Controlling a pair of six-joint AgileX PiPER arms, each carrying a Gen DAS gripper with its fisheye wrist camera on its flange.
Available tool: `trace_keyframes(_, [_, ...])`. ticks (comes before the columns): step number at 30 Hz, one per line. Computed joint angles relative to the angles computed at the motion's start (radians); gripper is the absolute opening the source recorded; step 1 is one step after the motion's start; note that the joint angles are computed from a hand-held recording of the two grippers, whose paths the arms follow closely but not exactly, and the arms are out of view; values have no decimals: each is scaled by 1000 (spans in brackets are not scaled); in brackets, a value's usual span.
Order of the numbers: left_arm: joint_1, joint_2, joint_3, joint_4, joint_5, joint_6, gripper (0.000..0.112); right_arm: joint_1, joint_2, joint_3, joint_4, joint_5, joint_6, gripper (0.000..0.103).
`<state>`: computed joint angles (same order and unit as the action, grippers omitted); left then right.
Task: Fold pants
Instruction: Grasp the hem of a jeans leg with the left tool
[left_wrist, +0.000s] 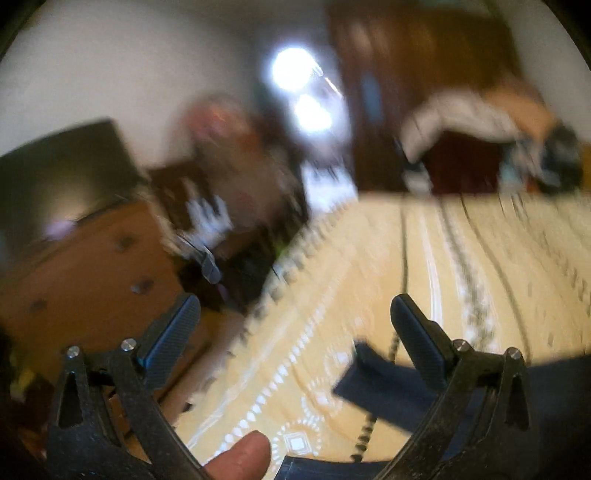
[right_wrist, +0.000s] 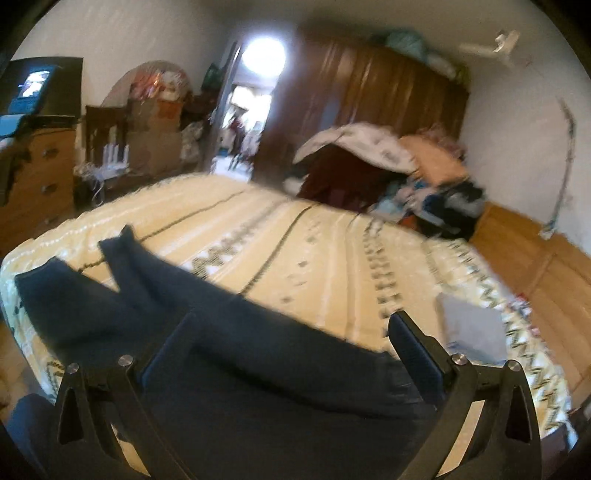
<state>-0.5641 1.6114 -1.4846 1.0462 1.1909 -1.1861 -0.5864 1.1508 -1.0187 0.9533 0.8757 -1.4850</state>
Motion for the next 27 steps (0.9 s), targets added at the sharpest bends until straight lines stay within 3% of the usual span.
trace_keyframes(2, [106, 70, 31, -105, -149, 67, 102, 105, 51, 6, -71, -84, 79, 103])
trace_keyframes(5, [281, 159, 60, -379, -382, 249, 96, 251, 148, 11, -168, -210, 187, 103])
trace_keyframes(7, [371, 217, 49, -536, -464, 364, 86, 291, 237, 1, -166, -275, 182, 103])
trace_keyframes(10, [436, 281, 17, -664, -516, 447, 86, 355, 343, -10, -202, -346, 214, 103])
trace_keyframes(12, [474, 315, -12, -822, -555, 587, 86, 401, 428, -37, -252, -397, 271, 103])
trace_keyframes(14, [466, 354, -52, -836, -549, 659, 85, 418, 498, -79, -278, -404, 306, 103])
trace_keyframes(16, [439, 422, -146, -763, -462, 717, 84, 439, 566, -126, -318, -420, 358, 103])
trace_keyframes(18, [454, 463, -201, -841, -421, 782, 84, 451, 599, -148, -355, -431, 403, 103])
trace_keyframes(20, [489, 460, -211, -986, -430, 811, 83, 444, 615, -158, -365, -425, 422, 103])
trace_keyframes(22, [501, 436, -182, -1071, -494, 797, 83, 443, 640, -170, -397, -420, 464, 103])
trace_keyframes(24, [514, 476, -259, -1117, -436, 770, 83, 451, 651, -167, -439, -419, 507, 103])
trace_keyframes(27, [495, 578, -427, -1075, -299, 698, 68, 462, 668, -169, -472, -420, 535, 101])
